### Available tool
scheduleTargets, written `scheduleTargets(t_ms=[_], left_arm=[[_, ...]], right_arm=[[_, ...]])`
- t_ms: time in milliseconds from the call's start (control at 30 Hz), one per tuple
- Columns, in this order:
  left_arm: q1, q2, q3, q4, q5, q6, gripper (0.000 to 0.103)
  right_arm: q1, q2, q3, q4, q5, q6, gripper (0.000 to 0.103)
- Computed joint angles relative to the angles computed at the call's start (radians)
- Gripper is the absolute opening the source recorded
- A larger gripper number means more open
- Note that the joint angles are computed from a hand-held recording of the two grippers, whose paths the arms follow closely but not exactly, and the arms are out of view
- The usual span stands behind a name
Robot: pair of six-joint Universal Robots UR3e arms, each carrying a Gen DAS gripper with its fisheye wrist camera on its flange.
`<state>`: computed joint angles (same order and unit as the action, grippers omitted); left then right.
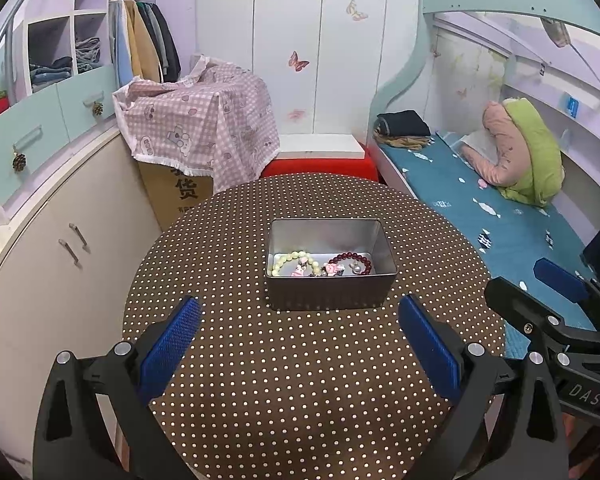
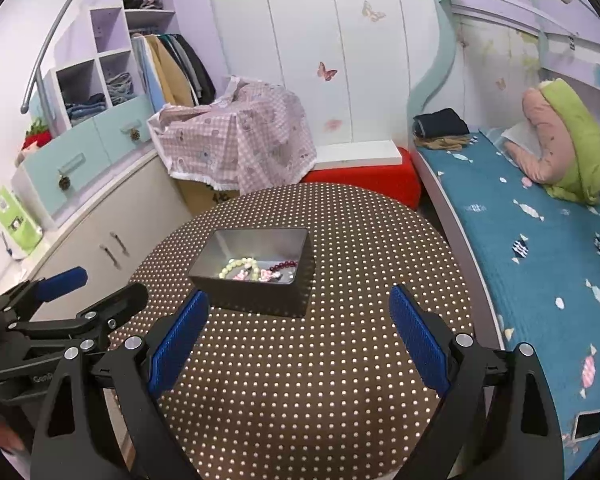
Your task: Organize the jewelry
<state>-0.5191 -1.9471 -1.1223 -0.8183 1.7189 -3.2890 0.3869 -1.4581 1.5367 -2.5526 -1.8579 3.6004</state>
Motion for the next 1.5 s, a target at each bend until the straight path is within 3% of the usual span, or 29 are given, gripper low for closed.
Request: scheduleTargets(t_ms=[433,1500], left_arm=[[0.017,0.001,0.018,-0.041,-0.033,0.001,0.096],[-0.005,-0.024,0.058,-0.073,0.011,-0.012,0.096]], right_arm=[[-0.005,-0.005,0.003,0.001,0.015,-0.007,0.089],[-0.035,-0.006,0.022,-0.005,0.062,0.003,0.089]])
